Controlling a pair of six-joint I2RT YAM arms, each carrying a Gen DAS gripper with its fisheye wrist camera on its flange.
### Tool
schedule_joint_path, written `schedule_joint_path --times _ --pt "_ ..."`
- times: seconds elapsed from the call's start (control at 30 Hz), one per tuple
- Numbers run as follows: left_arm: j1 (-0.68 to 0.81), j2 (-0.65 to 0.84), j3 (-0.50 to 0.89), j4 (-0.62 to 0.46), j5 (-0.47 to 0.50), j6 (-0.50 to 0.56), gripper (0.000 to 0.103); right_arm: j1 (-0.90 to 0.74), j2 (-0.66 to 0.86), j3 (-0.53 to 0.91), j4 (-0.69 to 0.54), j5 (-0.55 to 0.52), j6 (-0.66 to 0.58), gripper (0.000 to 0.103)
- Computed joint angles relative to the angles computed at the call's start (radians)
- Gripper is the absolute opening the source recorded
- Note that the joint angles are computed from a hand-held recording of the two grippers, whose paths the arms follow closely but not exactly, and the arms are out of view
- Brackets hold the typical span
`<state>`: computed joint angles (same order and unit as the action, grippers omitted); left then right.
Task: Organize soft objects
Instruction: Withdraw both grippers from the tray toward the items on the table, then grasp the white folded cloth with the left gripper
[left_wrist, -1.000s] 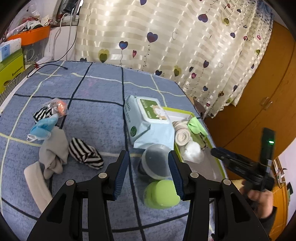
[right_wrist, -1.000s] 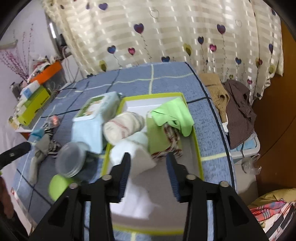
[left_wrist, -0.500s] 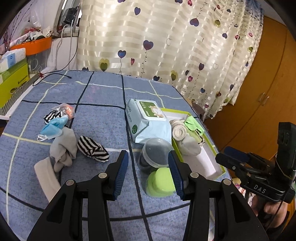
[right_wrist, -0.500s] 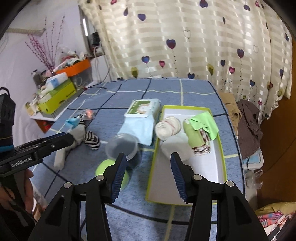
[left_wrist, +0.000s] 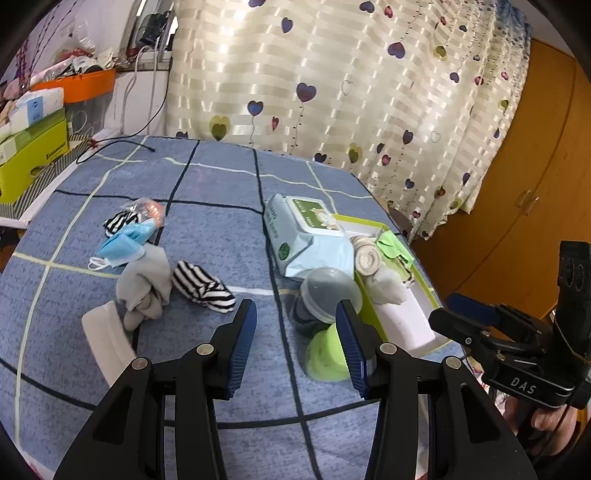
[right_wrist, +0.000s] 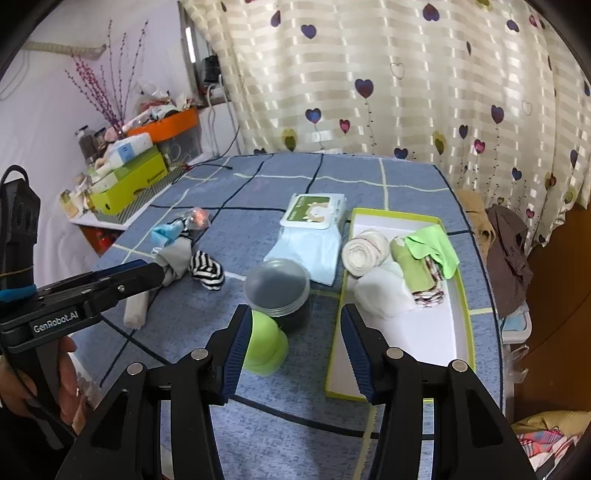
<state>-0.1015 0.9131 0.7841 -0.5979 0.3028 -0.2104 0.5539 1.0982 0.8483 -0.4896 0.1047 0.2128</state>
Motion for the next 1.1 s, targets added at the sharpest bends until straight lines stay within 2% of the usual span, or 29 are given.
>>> schedule_joint_path --times 0.3,0.6,0.77,0.87,1.1 --pt "0.231 -0.003 -0.053 -0.015 0.088 0.079 0.046 0.106 0.132 0.093 0.033 0.015 -0.02 0.049" --pt "0.433 0.066 -0.091 -0.008 0.101 0.152 0.046 0.183 0.301 0.205 0.064 -0.009 -0.058 0.049" --pt "0.473 0.132 -0.119 0.025 0.071 0.164 0.047 0.202 0.351 0.235 0.063 -0.021 -0.072 0.05" --pt "0.477 0.164 -0.135 0.047 0.046 0.16 0.054 0.201 0.368 0.241 0.064 -0.026 -0.074 0.05" --pt "0.436 0.247 -0.137 0.101 -0.008 0.116 0.054 0.196 0.406 0.264 0.063 -0.036 -0.083 0.05"
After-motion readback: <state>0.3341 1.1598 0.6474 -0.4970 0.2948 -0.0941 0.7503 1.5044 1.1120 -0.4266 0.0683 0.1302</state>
